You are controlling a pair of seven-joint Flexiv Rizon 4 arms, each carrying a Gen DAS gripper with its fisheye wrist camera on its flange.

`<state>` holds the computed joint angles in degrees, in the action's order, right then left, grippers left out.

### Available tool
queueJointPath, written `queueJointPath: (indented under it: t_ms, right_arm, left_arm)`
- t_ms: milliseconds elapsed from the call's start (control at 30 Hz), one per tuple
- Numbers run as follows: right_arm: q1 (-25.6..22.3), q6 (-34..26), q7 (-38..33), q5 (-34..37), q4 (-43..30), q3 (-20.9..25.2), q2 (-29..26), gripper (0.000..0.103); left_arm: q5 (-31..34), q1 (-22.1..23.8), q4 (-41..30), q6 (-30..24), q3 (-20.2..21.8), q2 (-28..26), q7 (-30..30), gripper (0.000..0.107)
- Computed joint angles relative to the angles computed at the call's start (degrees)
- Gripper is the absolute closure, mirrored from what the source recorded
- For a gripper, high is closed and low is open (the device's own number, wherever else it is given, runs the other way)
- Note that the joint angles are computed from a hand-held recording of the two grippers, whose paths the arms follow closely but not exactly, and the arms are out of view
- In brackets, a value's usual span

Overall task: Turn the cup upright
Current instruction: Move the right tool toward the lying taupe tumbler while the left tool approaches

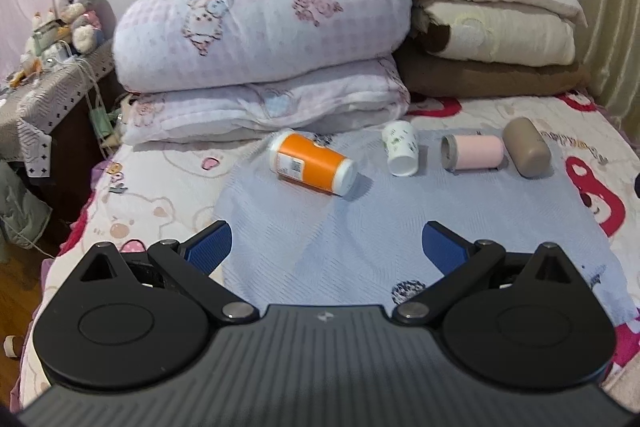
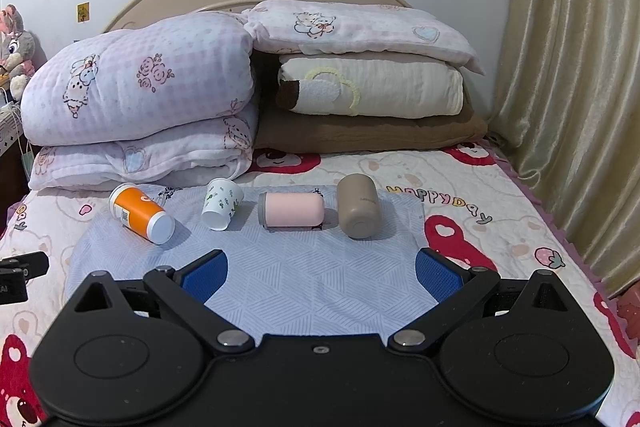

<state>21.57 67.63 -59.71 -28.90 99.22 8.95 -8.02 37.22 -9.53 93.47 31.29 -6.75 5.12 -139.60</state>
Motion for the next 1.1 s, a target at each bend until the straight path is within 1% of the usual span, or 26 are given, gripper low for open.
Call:
queueJointPath:
  t_ms: [33,67,133,200,233,267,333,367,400,433,467,567,600,667,767,800,867,933,1000,1067,1100]
  right_arm:
    - [-0.2,0.7,-0.6,0.6,0.1,0.1,-0.1,0.001]
    - [-0.5,3.3,-0.6,0.8,0.8,0.0,0.0,0.001]
    - [-1.4,10.8,0.1,0.5,2.7,-0.7,0.4,0.001]
    - [-2.3,17.2,-0.6,0.7,3.7,-1.2,0.2,0.001]
    - [-3.0,20.7,-2.5,1.8,3.9,-1.0,-0.2,0.001]
    - [-4.1,22.4,-5.6,4.2,3.5,0.2,-0.8,0.001]
    - [-7.8,23.6,-14.4,11.2,1.2,5.4,-2.8,0.001]
    - [-9.9,23.2,-18.9,14.7,-0.2,8.4,-3.7,0.001]
    - [-12.4,20.9,-24.2,18.2,-2.3,12.1,-4.9,0.001]
    - [-13.8,18.2,-27.8,20.6,-4.1,14.1,-5.8,0.001]
    - [-14.5,15.6,-30.8,22.4,-5.8,15.3,-6.7,0.001]
    - [-15.1,9.7,-36.0,27.0,-9.6,16.2,-8.8,0.001]
    - [-15.8,7.6,-38.5,29.4,-11.2,17.1,-9.6,0.001]
    - [-16.8,3.5,-42.8,33.5,-14.5,18.5,-11.6,0.001]
    - [-16.4,-1.5,-46.0,36.3,-18.4,17.6,-14.3,0.001]
    - [-15.8,-2.5,-46.6,36.7,-19.7,16.8,-15.5,0.001]
    - [-14.6,-3.8,-47.6,37.7,-21.6,15.3,-17.1,0.001]
    - [-14.2,-4.6,-49.7,39.8,-23.9,14.8,-19.0,0.002]
    - [-13.7,-5.4,-51.6,42.1,-26.1,14.3,-20.6,0.002]
    - [-13.0,-4.7,-53.9,44.1,-28.0,13.7,-22.5,0.003]
    - [-12.3,-3.5,-54.9,44.5,-28.7,13.0,-23.4,0.004]
  left_arm:
    - [-1.6,0.1,0.2,1.3,0.5,-0.1,1.7,0.004]
    - [-3.2,0.2,0.7,3.2,1.2,0.1,3.2,0.004]
    - [-4.2,0.7,0.7,5.7,1.5,0.8,4.4,0.004]
    - [-4.2,1.2,-0.9,5.5,1.1,0.7,6.4,0.004]
    - [-4.7,1.4,-1.9,5.4,0.9,0.3,7.8,0.004]
    - [-5.2,1.6,-3.0,5.4,0.8,-0.2,9.1,0.004]
    - [-6.5,1.7,-5.4,5.4,0.8,-1.9,12.3,0.004]
    - [-7.6,1.6,-6.6,5.5,0.9,-2.9,14.1,0.004]
    - [-8.8,1.5,-8.0,5.3,1.0,-4.2,15.9,0.004]
    - [-9.2,1.3,-9.6,4.7,0.9,-5.6,17.3,0.004]
    - [-9.1,0.9,-11.3,3.8,1.0,-7.1,18.6,0.004]
    - [-9.7,-0.6,-15.3,3.6,1.8,-11.6,23.0,0.005]
    - [-10.1,-1.0,-16.5,3.9,2.1,-13.1,23.9,0.006]
    - [-11.8,-1.6,-17.8,6.3,2.9,-15.4,25.8,0.008]
    - [-12.4,-3.1,-19.8,11.3,4.0,-18.8,27.6,0.008]
    - [-13.3,-3.4,-20.8,11.8,4.2,-20.2,29.0,0.007]
    - [-16.7,-3.6,-23.1,11.1,4.3,-22.7,31.6,0.008]
    - [-21.5,-3.1,-25.0,11.6,4.0,-25.4,33.8,0.008]
    - [-24.5,-3.0,-26.0,13.7,4.4,-27.7,34.4,0.008]
    - [-26.9,-3.0,-27.5,15.9,4.9,-30.6,35.0,0.007]
    - [-28.1,-3.0,-28.5,17.1,5.1,-32.2,35.4,0.007]
